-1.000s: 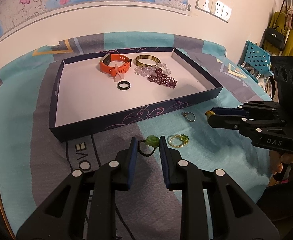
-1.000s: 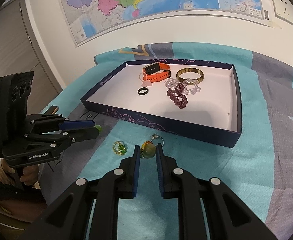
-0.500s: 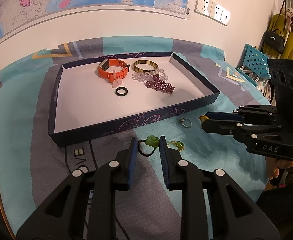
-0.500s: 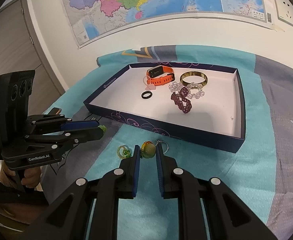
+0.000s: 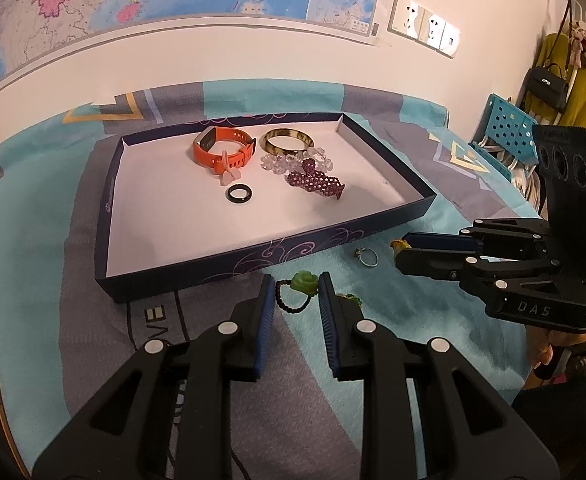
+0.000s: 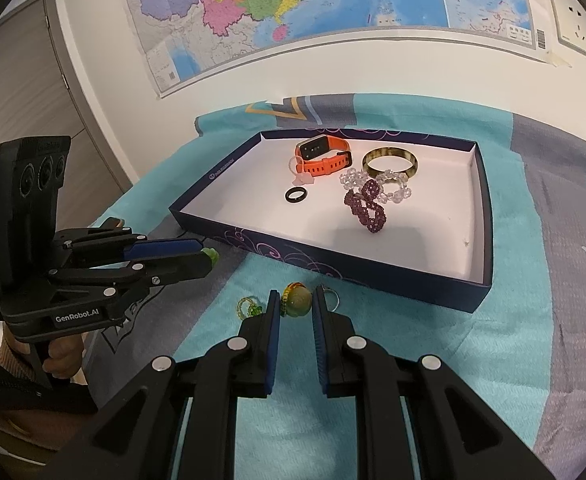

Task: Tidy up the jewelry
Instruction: 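Lift and carry the cord bracelet and glass ring with both grippers over the box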

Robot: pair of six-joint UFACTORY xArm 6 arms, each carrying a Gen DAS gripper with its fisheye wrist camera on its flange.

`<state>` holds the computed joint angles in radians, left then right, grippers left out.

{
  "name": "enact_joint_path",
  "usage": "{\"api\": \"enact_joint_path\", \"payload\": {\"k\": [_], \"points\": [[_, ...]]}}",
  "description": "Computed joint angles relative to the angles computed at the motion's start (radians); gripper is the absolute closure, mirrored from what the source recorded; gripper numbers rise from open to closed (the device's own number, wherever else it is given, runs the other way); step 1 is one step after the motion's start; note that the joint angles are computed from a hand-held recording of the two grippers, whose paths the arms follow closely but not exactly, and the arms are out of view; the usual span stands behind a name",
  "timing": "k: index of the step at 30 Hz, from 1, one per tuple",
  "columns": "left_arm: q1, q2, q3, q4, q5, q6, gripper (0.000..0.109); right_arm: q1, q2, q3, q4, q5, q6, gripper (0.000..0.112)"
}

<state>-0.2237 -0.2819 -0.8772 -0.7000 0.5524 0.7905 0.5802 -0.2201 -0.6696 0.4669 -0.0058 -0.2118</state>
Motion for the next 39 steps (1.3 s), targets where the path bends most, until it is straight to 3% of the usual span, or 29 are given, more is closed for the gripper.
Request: {"api": "enact_joint_path", "payload": {"k": [39], "points": [[-0.003,0.03,-0.054,-0.041,-0.03,0.009,0.086,-0.017,0.015,-0.037,-0.037,-0.018,-0.002,0.098]]}}
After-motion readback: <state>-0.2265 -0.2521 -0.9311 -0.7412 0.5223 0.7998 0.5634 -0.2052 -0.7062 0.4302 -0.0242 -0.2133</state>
